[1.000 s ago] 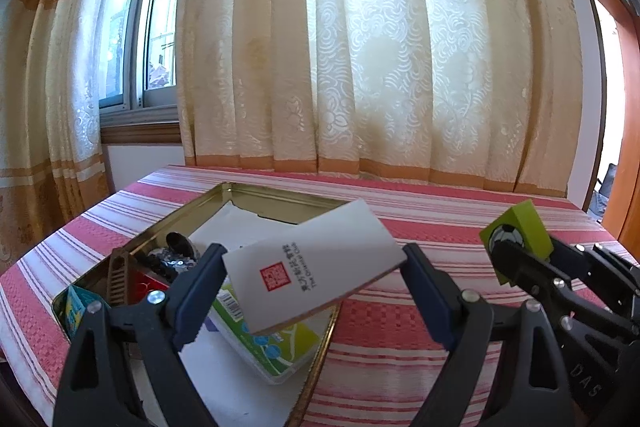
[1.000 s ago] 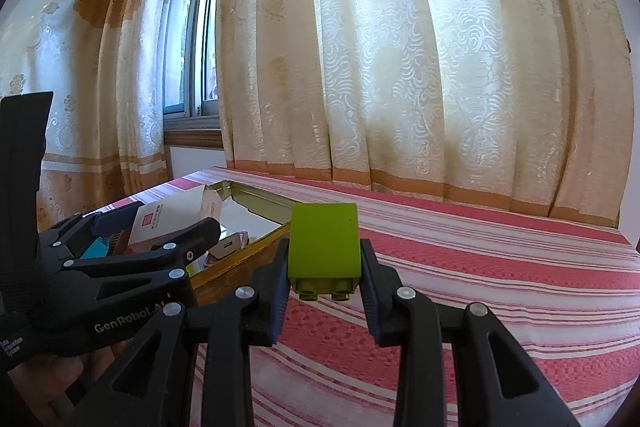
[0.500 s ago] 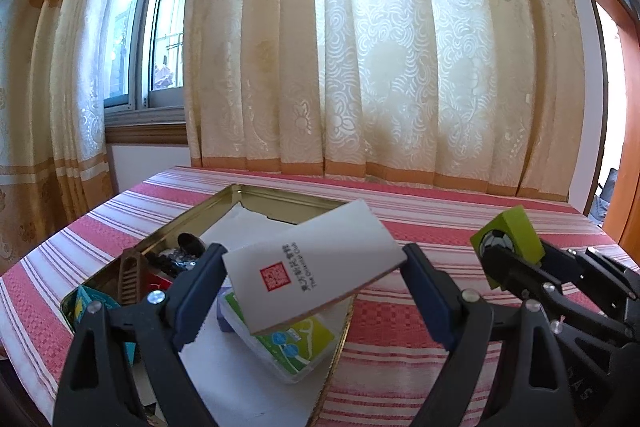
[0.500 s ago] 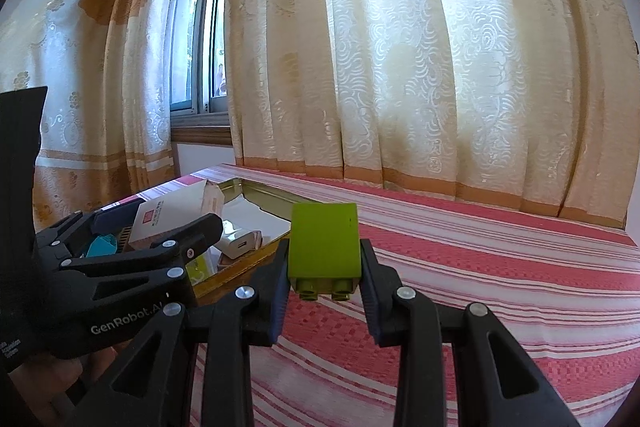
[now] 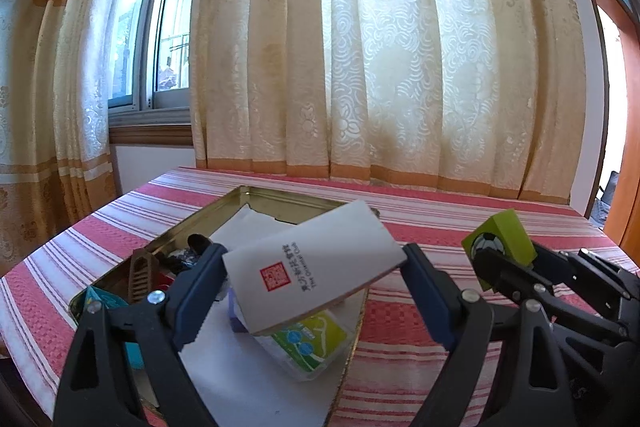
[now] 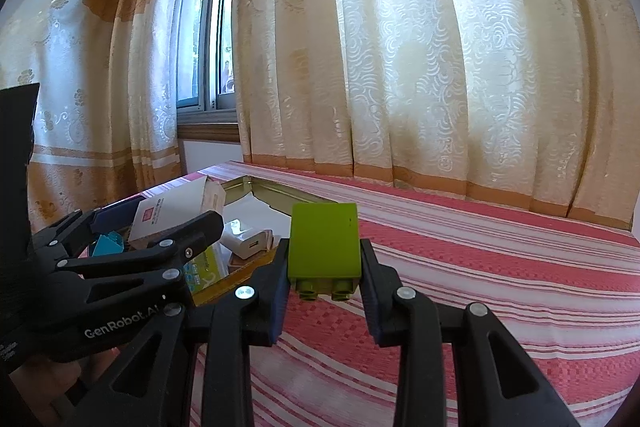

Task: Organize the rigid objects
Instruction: 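Lower the white box and lime-green block into the tray with both tools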

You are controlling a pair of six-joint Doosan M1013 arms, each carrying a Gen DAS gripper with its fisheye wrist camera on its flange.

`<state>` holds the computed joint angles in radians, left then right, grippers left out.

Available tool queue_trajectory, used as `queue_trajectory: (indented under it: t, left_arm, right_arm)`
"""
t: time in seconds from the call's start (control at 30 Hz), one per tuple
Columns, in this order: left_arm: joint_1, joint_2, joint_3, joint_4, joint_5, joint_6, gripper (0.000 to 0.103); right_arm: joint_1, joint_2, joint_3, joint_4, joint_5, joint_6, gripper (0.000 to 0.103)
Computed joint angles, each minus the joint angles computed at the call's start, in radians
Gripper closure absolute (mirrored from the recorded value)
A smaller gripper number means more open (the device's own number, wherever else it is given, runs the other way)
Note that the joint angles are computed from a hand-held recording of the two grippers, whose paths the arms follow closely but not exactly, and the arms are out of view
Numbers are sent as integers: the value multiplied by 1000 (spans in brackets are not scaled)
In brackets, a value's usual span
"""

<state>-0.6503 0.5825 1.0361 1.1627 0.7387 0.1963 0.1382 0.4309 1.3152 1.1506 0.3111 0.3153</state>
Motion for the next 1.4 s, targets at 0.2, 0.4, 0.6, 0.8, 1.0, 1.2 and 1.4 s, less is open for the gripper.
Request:
queue_trajectory:
  t: [0.2, 0.4, 0.6, 0.8, 1.0, 1.2, 1.4]
  left_arm:
    - [5, -6, 9, 1, 0, -10, 14]
    - [8, -14, 22, 11, 7, -26, 14]
    - [16, -31, 45, 23, 18, -42, 14]
    - [28, -45, 74, 38, 28, -93, 14]
    - [39, -55, 90, 47, 48, -106, 14]
    - [62, -54, 58, 3, 77, -35, 14]
    - [113, -24, -46, -301, 75, 244, 14]
  right_arm:
    - [4, 6, -8, -12, 7, 12, 69]
    - [6, 17, -28, -73, 33, 70, 69]
    - [12, 40, -70, -158, 75, 154, 69]
    - [20, 47, -78, -161, 77, 157, 69]
    - [31, 53, -89, -187, 93, 167, 69]
    - [41, 82, -164, -276, 171, 258, 69]
    - [54, 150, -324, -395, 319, 416, 69]
